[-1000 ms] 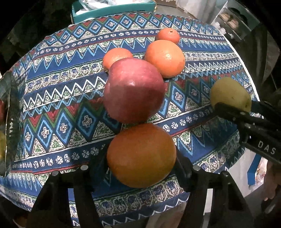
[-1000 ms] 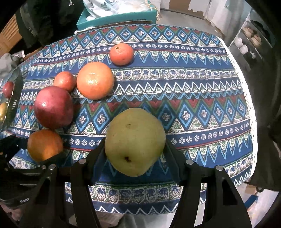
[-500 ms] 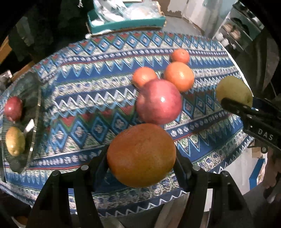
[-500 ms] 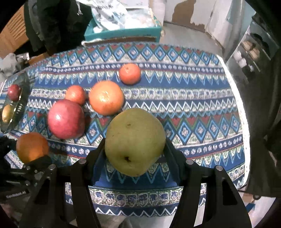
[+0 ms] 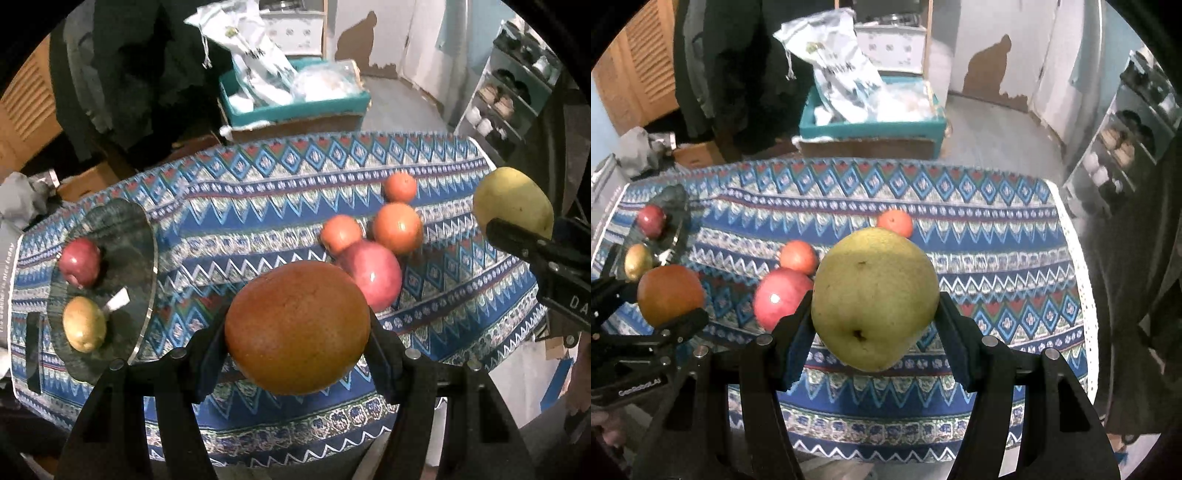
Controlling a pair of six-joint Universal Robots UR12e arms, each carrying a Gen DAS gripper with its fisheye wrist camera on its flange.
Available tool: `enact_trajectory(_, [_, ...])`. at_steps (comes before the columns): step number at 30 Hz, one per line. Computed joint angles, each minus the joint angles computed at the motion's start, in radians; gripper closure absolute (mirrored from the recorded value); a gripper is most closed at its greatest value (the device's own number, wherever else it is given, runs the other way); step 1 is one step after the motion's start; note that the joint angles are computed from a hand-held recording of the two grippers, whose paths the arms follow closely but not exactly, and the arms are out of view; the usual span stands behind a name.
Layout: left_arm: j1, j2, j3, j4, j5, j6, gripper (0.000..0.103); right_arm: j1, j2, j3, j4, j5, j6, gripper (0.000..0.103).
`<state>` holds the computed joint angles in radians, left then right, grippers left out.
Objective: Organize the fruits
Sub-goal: 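Carry the orange with the left tool while the right tool carries the pear toward the glass plate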
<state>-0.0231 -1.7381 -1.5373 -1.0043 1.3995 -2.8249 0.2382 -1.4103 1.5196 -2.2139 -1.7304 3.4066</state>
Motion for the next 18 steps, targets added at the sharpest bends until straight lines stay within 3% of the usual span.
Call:
enact_trajectory(8, [0.016,0.02,-0.009,0.074,-0.02,-0.027,0.035,0.021,0.002,-0.028,-0.049,-0.013,-0.013,0.04])
enact_trajectory(18, [0.045,0.025,0.001,0.091,-0.049,-0.054,0.035,0.039,0.012,-0.054,-0.117,0.011,-0.034,0.04])
